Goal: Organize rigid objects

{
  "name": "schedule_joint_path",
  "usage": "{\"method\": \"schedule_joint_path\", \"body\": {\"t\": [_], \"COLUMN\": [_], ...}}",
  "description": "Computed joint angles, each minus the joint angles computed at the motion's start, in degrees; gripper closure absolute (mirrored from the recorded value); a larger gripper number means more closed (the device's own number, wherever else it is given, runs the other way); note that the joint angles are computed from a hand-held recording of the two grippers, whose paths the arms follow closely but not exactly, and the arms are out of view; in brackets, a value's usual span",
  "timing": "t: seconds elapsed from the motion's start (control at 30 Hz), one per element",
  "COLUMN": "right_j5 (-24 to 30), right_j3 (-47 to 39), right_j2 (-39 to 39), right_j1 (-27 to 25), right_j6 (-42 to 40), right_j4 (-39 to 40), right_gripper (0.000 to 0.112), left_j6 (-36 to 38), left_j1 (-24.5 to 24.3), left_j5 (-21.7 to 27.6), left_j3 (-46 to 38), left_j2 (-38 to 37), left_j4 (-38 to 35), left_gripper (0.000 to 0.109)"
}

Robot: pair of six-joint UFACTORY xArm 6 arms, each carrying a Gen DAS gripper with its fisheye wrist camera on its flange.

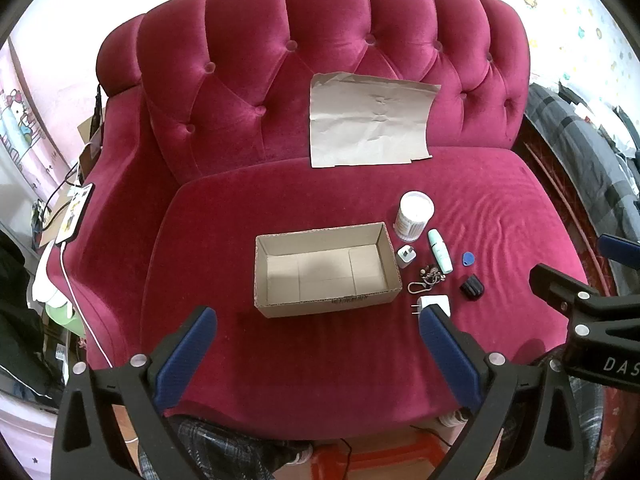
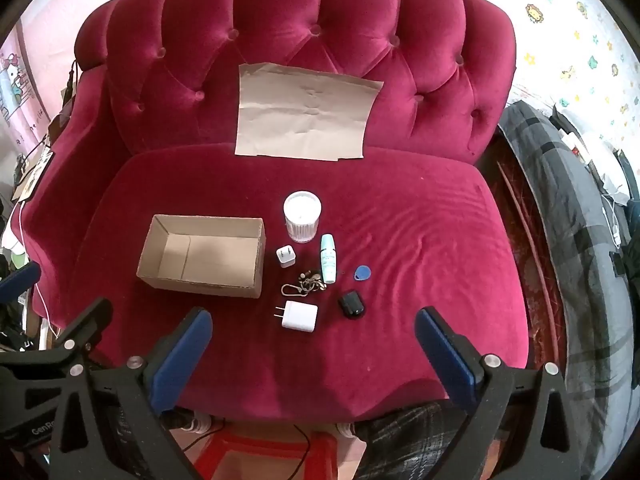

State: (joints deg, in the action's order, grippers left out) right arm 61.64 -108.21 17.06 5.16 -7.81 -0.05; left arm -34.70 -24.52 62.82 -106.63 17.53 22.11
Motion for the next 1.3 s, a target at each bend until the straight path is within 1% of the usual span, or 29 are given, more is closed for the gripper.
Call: {"method": "schedule_joint_path", "body": {"t": [1.3], "right_j5": [0.00], "right_j3": [-0.64], "right_j2": [0.30], "right_j1": [0.16], "right_j6": [0.40], "right_j4": [-0.30], "right_gripper": [0.010], "left_j6": [-0.95], "left_j1": [0.61], "left_j5": [-0.70], "left_j3": [1.76], "left_j2": [-0.94], "left_j4": [-0.14], "left_gripper": [0.006]}}
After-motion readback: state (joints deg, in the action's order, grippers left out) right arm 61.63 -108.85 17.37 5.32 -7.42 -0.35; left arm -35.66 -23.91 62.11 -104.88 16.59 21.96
